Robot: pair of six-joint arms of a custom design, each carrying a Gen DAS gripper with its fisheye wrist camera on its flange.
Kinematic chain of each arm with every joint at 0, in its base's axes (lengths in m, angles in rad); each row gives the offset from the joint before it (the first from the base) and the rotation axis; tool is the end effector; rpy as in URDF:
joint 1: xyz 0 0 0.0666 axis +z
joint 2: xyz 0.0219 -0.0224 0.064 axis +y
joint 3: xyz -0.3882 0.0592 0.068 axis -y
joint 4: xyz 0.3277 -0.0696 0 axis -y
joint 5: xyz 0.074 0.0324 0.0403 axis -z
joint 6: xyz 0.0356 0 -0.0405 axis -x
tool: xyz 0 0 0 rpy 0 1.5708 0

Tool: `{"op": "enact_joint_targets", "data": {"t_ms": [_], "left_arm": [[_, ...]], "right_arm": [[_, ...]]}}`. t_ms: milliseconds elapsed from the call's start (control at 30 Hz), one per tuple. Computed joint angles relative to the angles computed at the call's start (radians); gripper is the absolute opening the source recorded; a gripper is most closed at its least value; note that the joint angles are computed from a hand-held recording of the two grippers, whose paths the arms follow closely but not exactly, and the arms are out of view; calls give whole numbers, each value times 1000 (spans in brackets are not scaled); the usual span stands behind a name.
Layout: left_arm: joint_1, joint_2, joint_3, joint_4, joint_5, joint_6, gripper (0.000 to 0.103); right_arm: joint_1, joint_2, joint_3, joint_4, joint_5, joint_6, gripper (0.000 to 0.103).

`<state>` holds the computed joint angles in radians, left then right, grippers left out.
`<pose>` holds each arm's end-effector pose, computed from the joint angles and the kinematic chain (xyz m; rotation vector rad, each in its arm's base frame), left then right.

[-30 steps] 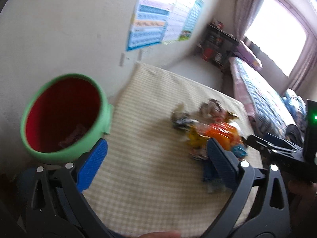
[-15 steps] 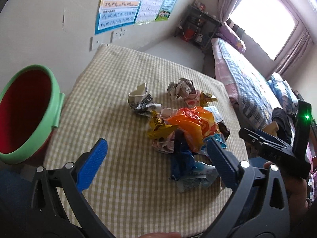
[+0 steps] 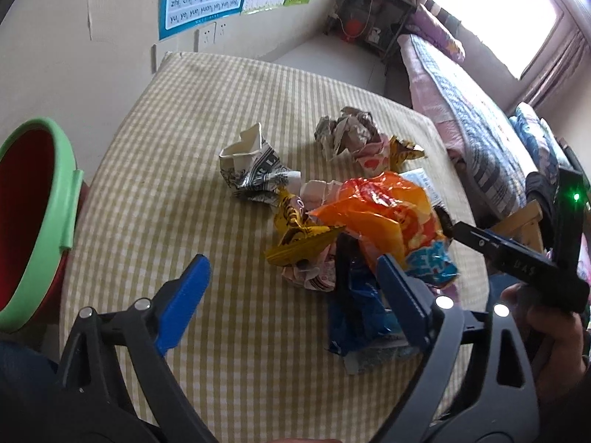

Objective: Collect trash
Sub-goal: 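Move both tools back to the pile and grasp wrappers, then carry the yellow wrapper in the left tool while the right tool carries the brown foil wrapper to the bucket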

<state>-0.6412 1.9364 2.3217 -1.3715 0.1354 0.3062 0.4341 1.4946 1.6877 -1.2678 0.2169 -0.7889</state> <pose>0.4681 -0.3559 0.5008 0.4921 2.5878 -0.5204 0.3966 0.1750 0.4900 0.5315 2.5566 0.1468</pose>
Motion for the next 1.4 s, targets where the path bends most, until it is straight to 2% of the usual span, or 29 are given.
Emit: {"op": "enact_joint_targets", "data": {"t_ms": [167, 367, 433, 467, 500, 567, 633, 867, 1033, 1400], "left_arm": [[0, 44, 39, -25, -8, -5, 83], [10, 83, 82, -44, 24, 3, 69], [18, 86, 75, -34, 56, 22, 55], [19, 84, 69, -30, 57, 21, 52], [18, 83, 66, -28, 54, 19, 46], [18, 70, 44, -9, 63, 15, 41], [20, 60, 29, 7, 72, 11, 36], [17, 39, 30, 27, 91, 3, 32], [13, 18, 24, 23, 66, -8, 32], [19, -74, -81, 63, 46, -2, 32]], "right_arm": [[-35, 14, -21, 25, -63, -5, 93], [-58, 27, -36, 38, -100, -1, 87], [-64, 28, -43, 48, -116, -2, 80], [-66, 29, -44, 49, -119, -1, 78], [-67, 31, -44, 51, -123, -1, 70], [-69, 33, -43, 54, -135, 3, 61], [-71, 33, -44, 63, -148, 10, 56], [-60, 29, -30, 42, -125, 0, 55], [-51, 12, -18, 28, -95, -5, 55], [3, -16, 22, -8, -18, -8, 55]]}}
